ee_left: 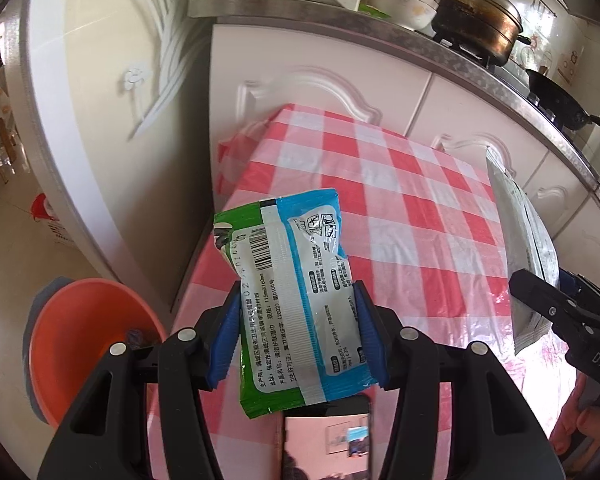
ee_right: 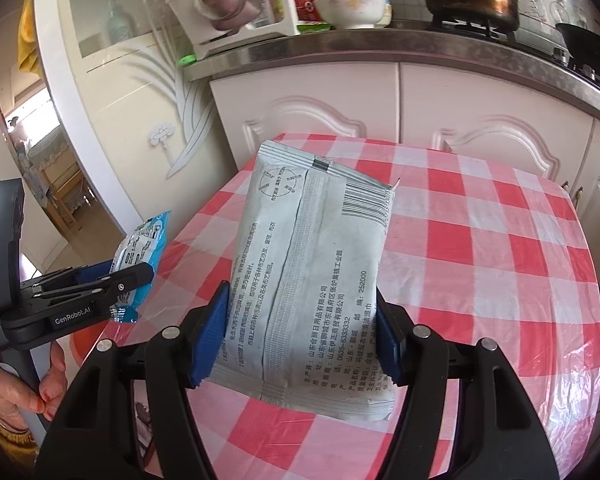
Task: Collect trash
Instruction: 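Lift the snack bag and grey packet and carry them over the orange bucket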
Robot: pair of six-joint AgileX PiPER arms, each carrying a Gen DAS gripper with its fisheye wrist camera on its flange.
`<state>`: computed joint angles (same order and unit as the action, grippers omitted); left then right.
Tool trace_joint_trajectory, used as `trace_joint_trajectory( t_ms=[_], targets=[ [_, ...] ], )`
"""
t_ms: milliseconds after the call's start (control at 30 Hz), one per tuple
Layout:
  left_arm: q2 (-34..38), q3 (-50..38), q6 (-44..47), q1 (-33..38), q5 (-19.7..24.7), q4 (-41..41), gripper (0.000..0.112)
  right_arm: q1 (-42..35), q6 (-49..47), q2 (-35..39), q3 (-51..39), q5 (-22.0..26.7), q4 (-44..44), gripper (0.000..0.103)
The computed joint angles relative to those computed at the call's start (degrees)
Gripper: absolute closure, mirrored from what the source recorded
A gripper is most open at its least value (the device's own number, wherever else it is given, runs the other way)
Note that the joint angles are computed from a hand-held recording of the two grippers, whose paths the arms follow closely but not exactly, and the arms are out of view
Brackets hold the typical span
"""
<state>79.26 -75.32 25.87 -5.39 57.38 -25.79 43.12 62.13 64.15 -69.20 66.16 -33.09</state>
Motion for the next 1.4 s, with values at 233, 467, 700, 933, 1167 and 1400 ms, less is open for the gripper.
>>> trace_joint_trajectory(
  t_ms=[233,467,700,933,1167,1400],
  targets=[
    [-1.3,1.3,3.8,5.6,-0.8,-0.6,0.058,2.3,-1.0,5.1,-4.3,-0.8,0.8,0.038],
    [-1.8,2.6,8.3,11.6,-1.5,-1.5,0.058,4.5,-4.6,12.3,-11.2,-1.4,2.3,0.038],
    [-1.6,3.4,12.6,17.6,-2.0,-2.8,0.058,6.2,-9.6,20.0,-19.4,-1.3,4.4,0.038],
    [-0.7,4.2,16.3,22.7,-2.8,-3.9,0.058,6.7,-15.2,27.4,-27.7,-0.9,8.2,0.038],
    [1.2,4.8,18.4,26.0,-3.9,-4.0,0.058,6.6,-21.7,35.5,-37.6,0.8,12.3,0.038],
    [3.7,4.8,20.2,28.8,-4.7,-4.1,0.058,6.1,-25.7,42.4,-45.7,2.5,16.0,0.038]
  ],
)
